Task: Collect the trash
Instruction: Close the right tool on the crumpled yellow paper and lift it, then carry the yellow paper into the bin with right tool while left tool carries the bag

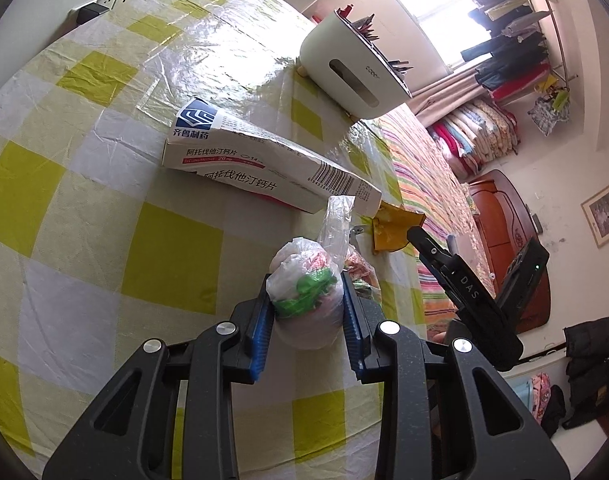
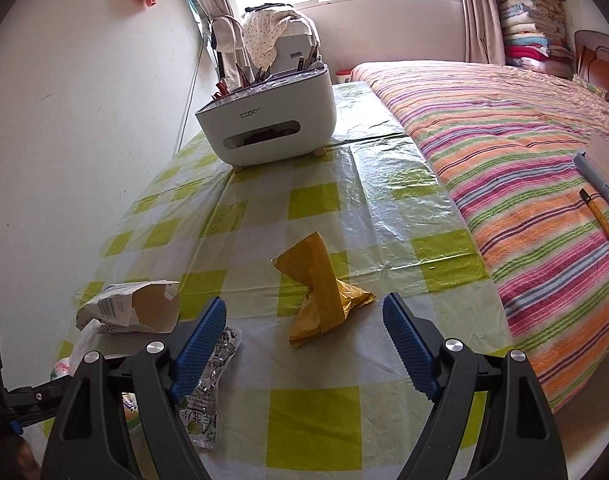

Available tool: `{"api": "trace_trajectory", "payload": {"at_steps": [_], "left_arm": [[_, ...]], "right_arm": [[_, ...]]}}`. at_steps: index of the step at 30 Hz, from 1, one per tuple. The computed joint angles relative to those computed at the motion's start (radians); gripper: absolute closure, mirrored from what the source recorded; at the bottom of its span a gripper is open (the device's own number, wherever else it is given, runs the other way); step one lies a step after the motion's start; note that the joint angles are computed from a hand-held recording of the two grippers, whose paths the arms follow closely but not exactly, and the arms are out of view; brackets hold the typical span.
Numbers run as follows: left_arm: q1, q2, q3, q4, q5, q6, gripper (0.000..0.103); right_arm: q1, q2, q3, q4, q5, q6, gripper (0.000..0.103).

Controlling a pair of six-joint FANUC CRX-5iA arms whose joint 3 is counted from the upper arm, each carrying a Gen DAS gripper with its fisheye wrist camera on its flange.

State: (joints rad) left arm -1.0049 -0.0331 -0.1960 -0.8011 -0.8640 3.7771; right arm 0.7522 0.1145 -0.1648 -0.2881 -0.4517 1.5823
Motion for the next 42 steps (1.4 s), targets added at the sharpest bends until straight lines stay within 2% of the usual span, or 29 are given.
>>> {"api": "trace_trajectory", "payload": {"at_steps": [4, 5, 9, 10, 12, 13, 18, 25, 42], "left_arm": [[-0.007, 0.006, 0.012, -0.005, -0.009, -0.011, 0.073], [-0.013, 0.008, 0.015, -0.012, -0.015, -0.008, 0.073], [-0.020, 0.009, 0.024, -0.019, -0.025, -0.014, 0.073], [-0.020, 0.008, 0.023, -0.021, -0.025, -0.011, 0.073], [-0.020, 0.007, 0.023, -0.022, -0.023, -0.009, 0.073], [-0.024, 0.007, 0.023, -0.028, -0.022, -0.001, 0.073], [-0.037, 0.011, 0.034, -0.051, -0.025, 0.004, 0.073], [-0.064, 0.018, 0.057, -0.089, -0.051, 0.009, 0.073], [-0.069, 0.072, 0.116, -0.094, -0.029, -0.027, 0.073]], "right_arm": [[-0.001, 0.040, 0.031, 0.024, -0.010, -0.004, 0.025], [-0.002, 0.048, 0.040, 0.020, -0.015, 0.006, 0.028], [-0.038, 0.086, 0.101, -0.094, -0.092, 0.106, 0.057], [-0.046, 0.093, 0.109, -0.114, -0.106, 0.120, 0.062], [-0.056, 0.101, 0.118, -0.141, -0.125, 0.141, 0.081], [-0.069, 0.100, 0.124, -0.180, -0.137, 0.170, 0.083], [-0.065, 0.065, 0.084, -0.195, -0.093, 0.194, 0.084], [-0.088, 0.001, 0.038, -0.255, -0.102, 0.231, 0.084], [-0.185, -0.228, -0.100, -0.495, -0.080, 0.370, 0.084]]}}
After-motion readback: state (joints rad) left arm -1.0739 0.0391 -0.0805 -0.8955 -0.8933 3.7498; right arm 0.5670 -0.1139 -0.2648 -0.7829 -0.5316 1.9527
